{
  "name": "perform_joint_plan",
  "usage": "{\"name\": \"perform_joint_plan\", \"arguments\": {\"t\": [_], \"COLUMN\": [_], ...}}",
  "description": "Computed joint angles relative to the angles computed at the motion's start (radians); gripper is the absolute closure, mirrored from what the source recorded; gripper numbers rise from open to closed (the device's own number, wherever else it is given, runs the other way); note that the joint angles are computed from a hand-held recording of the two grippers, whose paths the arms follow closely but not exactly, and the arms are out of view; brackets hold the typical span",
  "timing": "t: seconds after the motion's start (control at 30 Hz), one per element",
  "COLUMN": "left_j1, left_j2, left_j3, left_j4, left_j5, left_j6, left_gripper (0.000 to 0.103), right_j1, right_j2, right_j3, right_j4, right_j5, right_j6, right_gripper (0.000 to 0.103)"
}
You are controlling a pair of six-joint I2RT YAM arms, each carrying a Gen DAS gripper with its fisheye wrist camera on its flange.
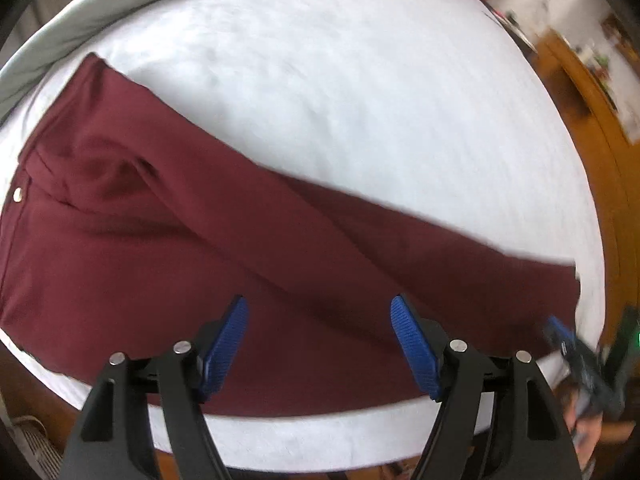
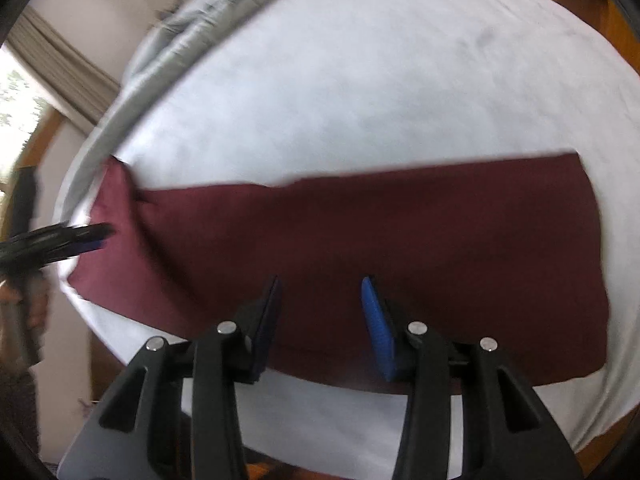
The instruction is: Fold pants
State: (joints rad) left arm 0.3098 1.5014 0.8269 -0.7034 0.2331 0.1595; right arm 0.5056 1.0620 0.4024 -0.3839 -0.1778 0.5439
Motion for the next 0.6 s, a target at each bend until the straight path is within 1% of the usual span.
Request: {"name": "perform_joint_plan", "arguments": {"t": [0.07, 0.1, 0.13, 0.17, 0.27, 0.3, 0.33, 0.4, 0.43, 0.5, 0.53, 0.6], "left_j1": [-0.023, -0.052, -0.072, -0.080, -0.102, -0.073, -0.094, -0.092, -0.093, -0.097, -0.094, -0.100], "left_j2": [0.047, 0.071, 0.088, 0.103, 0.179, 0.209, 0.246, 0.287, 0.316, 0.367, 0.375, 0.415], "left_j3": [0.050, 0.070, 0.082, 0.094, 0.157, 0.180, 0.207, 0.243, 0.276, 0.336, 0.343, 0.391], "left_j4": [0.018, 0.036, 0.047, 0.049, 0.029, 0.023, 0.012, 0.001, -0.029, -0.075, -0.087, -0.128], "left_j5": [-0.063, -0.123, -0.156, -0.160, -0.183, -0.200, -0.230, -0.242, -0.254, -0.259, -0.261, -0.265], "left_j6": [-0.028, -0.039, -0.047, -0.049, -0.063, -0.028, -0.040, -0.039, -0.044, -0.050, -0.044, -0.039], "left_gripper": [0.029, 0.029, 0.029, 0.029, 0.029, 0.029, 0.029, 0.029, 0.028, 0.028, 0.028, 0.027], "right_j1": [0.058, 0.083, 0.103, 0.121, 0.136, 0.143, 0.162, 0.167, 0.184, 0.187, 0.204, 0.202], "right_j2": [0.053, 0.078, 0.107, 0.151, 0.210, 0.231, 0.228, 0.264, 0.287, 0.323, 0.346, 0.353], "right_j3": [0.046, 0.062, 0.080, 0.101, 0.117, 0.119, 0.110, 0.112, 0.120, 0.115, 0.128, 0.118], "right_j4": [0.024, 0.033, 0.040, 0.055, 0.089, 0.099, 0.099, 0.114, 0.122, 0.151, 0.162, 0.181], "right_j5": [0.002, 0.019, 0.031, 0.034, 0.026, 0.030, 0.041, 0.044, 0.055, 0.043, 0.047, 0.043], "right_j6": [0.016, 0.022, 0.027, 0.028, 0.026, 0.029, 0.047, 0.054, 0.070, 0.075, 0.094, 0.096], "right_gripper": [0.058, 0.058, 0.058, 0.058, 0.058, 0.058, 0.058, 0.058, 0.058, 0.056, 0.056, 0.056]}}
